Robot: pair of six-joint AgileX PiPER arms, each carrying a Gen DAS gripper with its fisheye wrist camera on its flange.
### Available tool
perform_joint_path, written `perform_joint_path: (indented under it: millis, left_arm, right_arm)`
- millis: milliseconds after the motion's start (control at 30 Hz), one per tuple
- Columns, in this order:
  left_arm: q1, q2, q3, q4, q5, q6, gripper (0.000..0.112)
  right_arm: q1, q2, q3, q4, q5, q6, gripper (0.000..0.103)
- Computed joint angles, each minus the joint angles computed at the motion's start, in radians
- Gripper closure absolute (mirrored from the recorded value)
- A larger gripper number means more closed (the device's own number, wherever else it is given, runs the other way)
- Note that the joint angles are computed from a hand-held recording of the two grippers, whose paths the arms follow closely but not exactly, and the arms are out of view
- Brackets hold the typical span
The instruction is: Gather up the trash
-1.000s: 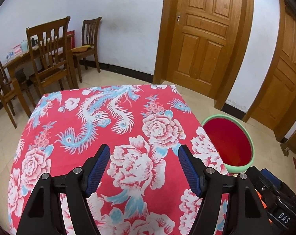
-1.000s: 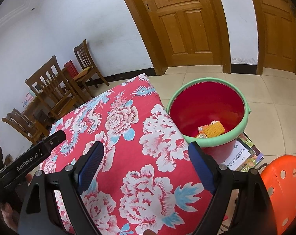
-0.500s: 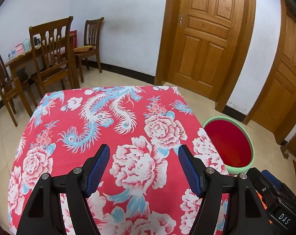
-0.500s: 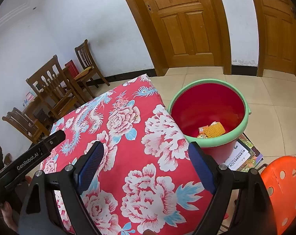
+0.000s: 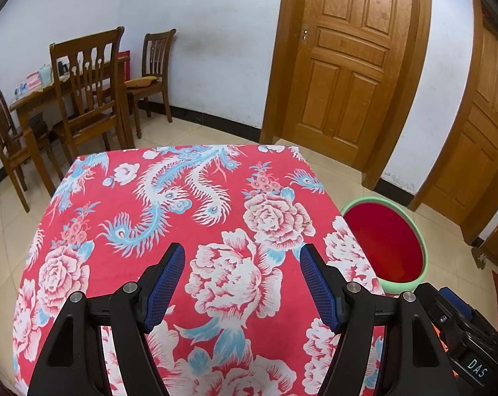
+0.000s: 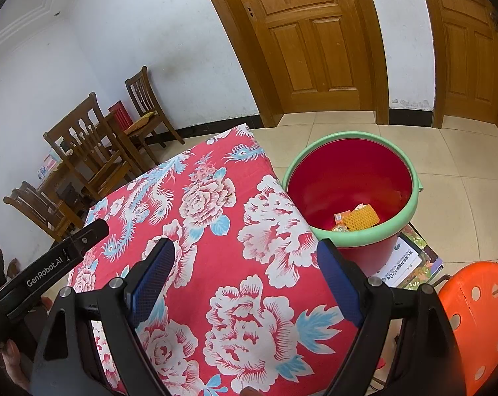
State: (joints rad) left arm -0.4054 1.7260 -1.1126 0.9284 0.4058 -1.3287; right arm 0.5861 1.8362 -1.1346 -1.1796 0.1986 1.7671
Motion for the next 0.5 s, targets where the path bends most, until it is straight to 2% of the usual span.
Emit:
perform_joint_path:
  millis: [500]
  left_arm:
    - [-0.001, -0.001, 0.002, 0.003, 0.001, -0.004, 0.039]
  right_arm:
    - [0.001, 0.000, 0.000, 0.001, 0.001, 0.000, 0.016]
